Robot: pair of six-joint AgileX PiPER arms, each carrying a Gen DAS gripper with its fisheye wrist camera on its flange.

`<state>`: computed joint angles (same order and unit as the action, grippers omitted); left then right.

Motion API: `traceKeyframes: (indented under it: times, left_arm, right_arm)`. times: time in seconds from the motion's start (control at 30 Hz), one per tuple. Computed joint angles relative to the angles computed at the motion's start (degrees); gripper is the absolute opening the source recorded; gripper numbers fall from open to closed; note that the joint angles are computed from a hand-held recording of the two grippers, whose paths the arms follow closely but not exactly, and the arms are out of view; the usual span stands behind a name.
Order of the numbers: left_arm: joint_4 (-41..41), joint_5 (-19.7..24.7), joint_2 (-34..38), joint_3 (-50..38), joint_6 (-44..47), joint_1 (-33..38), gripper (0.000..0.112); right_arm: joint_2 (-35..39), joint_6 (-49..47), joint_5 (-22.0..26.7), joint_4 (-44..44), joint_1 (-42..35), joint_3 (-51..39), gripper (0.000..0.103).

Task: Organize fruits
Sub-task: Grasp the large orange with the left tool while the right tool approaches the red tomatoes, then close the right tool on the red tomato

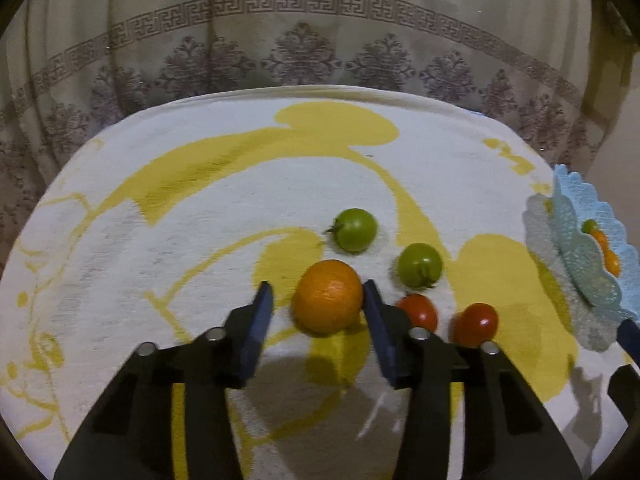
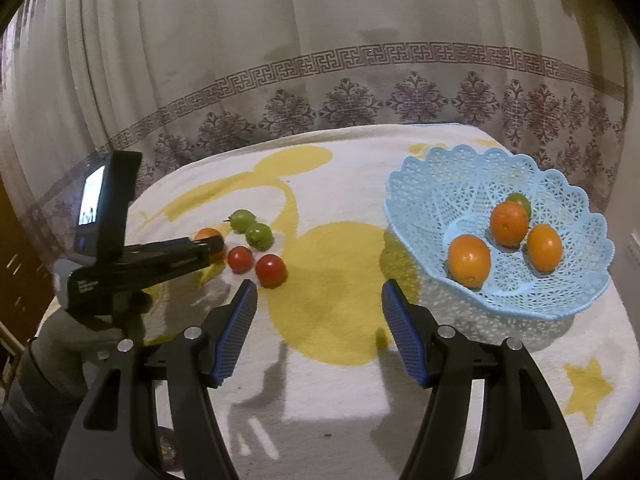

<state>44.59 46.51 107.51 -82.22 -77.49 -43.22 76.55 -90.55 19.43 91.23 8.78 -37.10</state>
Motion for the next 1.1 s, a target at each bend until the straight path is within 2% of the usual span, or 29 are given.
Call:
traceKeyframes:
  times: [0.03, 0.17, 0.37, 0.5, 0.67, 0.73, 0.9, 0.97, 1.1]
  left_arm:
    - [0.1, -0.5, -0.2, 0.3, 0.0, -0.1, 0.035]
    - [0.9, -1.6, -1.4, 2.1, -1.5, -0.6, 0.035]
    - [2.0, -2.7, -3.9, 4.6, -4.0, -1.0, 0.035]
    - [4.2, -1.3, -5.9, 6.2, -6.9, -1.9, 0.035]
    - [6.0, 0.2, -7.7, 7.5, -8.8, -2.1, 0.035]
    - [5.9, -0.2, -8.3, 8.0, -9.1, -1.9, 0.035]
    - [5.2, -1.4, -8.7, 8.6, -8.9, -1.5, 0.035]
    - [5.0, -1.6, -8.8, 8.6, -8.9, -1.4, 0.035]
    - [5.0, -2.0, -9.0, 9.0, -9.1, -1.4, 0.035]
  right_arm:
    - [0.3, 0.7, 0.8, -0.9, 0.0, -0.3, 0.067]
    - [1.4, 5.5, 2.4, -5.0, 0.8, -1.7, 0.067]
    - [4.5, 14.0, 0.0, -12.5, 4.9, -5.7, 0.067]
    - [7.8, 23.0, -0.3, -20.0, 7.3, -9.4, 0.067]
    - [11.0, 26.4, -2.8, -23.7, 11.0, -12.4, 0.067]
    - [13.3, 31.3, -3.9, -28.1, 12.1, -14.4, 0.065]
    - [18.6, 42.8, -4.5, -38.9, 12.8, -19.4, 0.045]
    - [20.7, 47.6, -3.8, -43.1, 12.7, -21.8, 0.042]
    - [23.8, 49.5, -1.2, -44.2, 12.2, -25.2, 0.039]
